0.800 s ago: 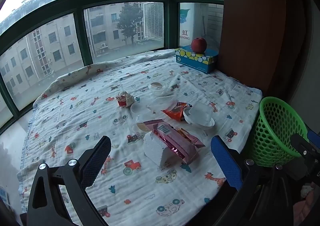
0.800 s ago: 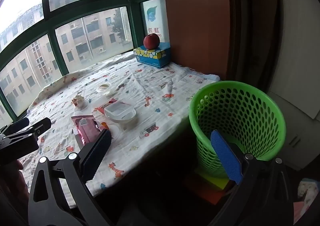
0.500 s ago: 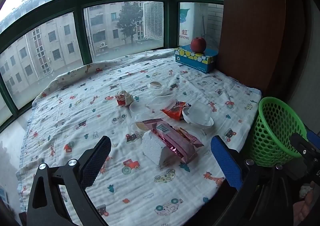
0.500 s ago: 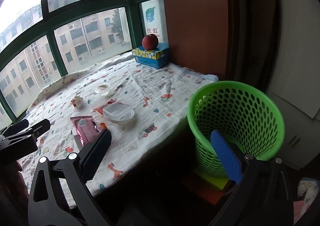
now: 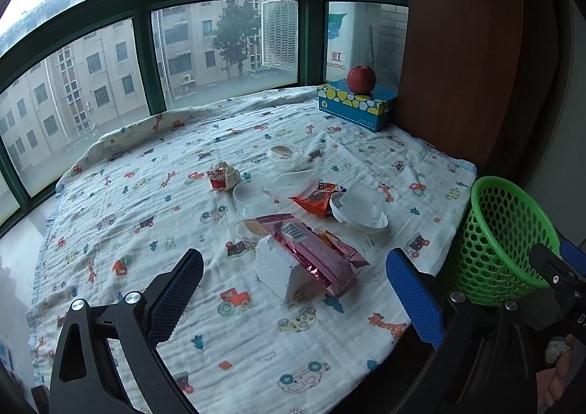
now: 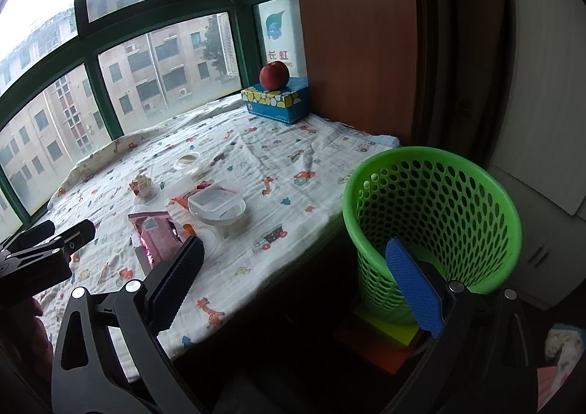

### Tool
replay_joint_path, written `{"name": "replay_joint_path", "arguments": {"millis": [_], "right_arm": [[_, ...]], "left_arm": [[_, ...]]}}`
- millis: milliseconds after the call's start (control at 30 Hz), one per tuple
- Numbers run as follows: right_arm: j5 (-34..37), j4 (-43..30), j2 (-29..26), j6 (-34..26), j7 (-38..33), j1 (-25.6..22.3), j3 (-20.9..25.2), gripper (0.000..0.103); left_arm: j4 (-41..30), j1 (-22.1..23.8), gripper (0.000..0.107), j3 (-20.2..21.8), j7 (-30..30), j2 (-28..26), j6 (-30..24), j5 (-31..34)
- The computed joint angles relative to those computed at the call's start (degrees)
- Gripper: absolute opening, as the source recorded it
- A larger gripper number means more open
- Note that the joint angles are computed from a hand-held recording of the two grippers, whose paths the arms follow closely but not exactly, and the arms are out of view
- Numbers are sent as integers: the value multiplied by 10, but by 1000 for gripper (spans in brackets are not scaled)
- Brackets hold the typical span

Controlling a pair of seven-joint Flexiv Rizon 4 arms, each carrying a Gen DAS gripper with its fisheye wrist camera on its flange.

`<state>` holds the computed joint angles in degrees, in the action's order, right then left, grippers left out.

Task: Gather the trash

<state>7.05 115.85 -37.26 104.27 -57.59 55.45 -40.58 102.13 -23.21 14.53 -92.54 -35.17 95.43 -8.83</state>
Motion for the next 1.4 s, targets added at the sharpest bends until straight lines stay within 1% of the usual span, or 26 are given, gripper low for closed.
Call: {"name": "replay_joint_path", "arguments": {"millis": [333, 533, 1133, 1200, 1400], "right_arm": [[3, 2, -1, 0, 0, 5, -6, 98], [3, 1, -2, 1, 1, 3, -3, 98], [-3, 2, 3, -4, 0, 0, 1, 98], [-5, 0, 4, -7, 2, -3, 5, 98], [-10, -1, 3, -6, 5, -7, 7, 98]], "left_arm": [[-1, 2, 97, -3, 2, 0, -2, 1], [-1, 10, 97, -13, 2, 2, -3, 1], [-2, 11, 97, -11, -3, -1, -5, 4], [-2, 16, 97, -17, -1, 0, -5, 4], [-4, 12, 97, -11, -3, -1, -7, 6]]}}
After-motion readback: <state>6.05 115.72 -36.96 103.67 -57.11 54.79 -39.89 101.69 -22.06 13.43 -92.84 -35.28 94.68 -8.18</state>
